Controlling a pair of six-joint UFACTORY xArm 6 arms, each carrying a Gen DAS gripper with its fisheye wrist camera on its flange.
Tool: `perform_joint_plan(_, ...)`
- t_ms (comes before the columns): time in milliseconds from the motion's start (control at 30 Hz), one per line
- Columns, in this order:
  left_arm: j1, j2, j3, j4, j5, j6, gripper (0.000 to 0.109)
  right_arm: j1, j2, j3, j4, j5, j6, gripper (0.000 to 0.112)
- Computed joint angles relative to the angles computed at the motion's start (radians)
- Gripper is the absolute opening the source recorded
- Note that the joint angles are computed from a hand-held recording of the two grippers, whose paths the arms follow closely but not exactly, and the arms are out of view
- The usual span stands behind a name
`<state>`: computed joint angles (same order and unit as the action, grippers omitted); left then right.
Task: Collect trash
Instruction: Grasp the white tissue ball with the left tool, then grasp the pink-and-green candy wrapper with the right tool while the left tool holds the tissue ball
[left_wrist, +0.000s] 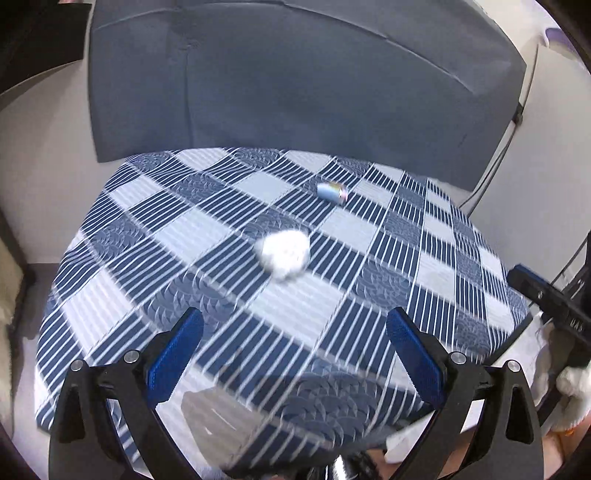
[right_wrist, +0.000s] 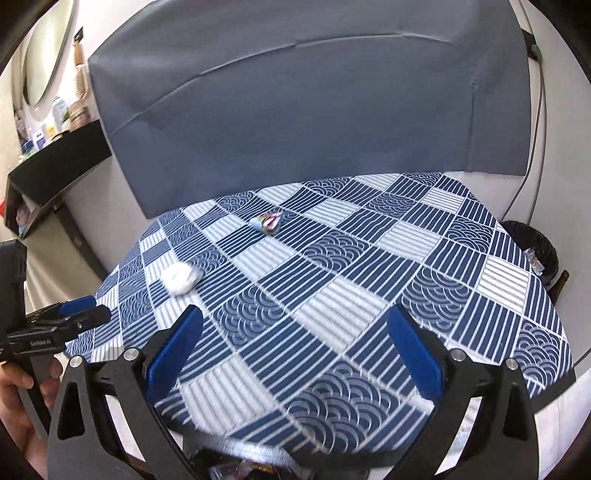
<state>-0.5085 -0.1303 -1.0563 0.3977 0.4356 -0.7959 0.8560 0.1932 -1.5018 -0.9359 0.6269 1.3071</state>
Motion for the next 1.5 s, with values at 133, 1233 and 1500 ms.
perform_joint_plan(133, 0.02, 0.1, -0.104, -0.026, 0.022, 0.046, 0.096, -0.027, 0.029, -0.034, 0.037, 0.0, -0.036, 0.099)
perform_joint_plan(1233, 0.055, 0.457, -0.504, -0.067, 0.242, 0.162, 0.055, -0.091, 0.206, -0.248, 0.202, -0.028, -0.269, 0.099)
perform_joint_plan(1500, 0.056, 0.369, -0.421, -0.093, 0.176, 0.167, 0.055, -0.09, 0.285, -0.351, 0.237, 0.01, -0.327, 0.099)
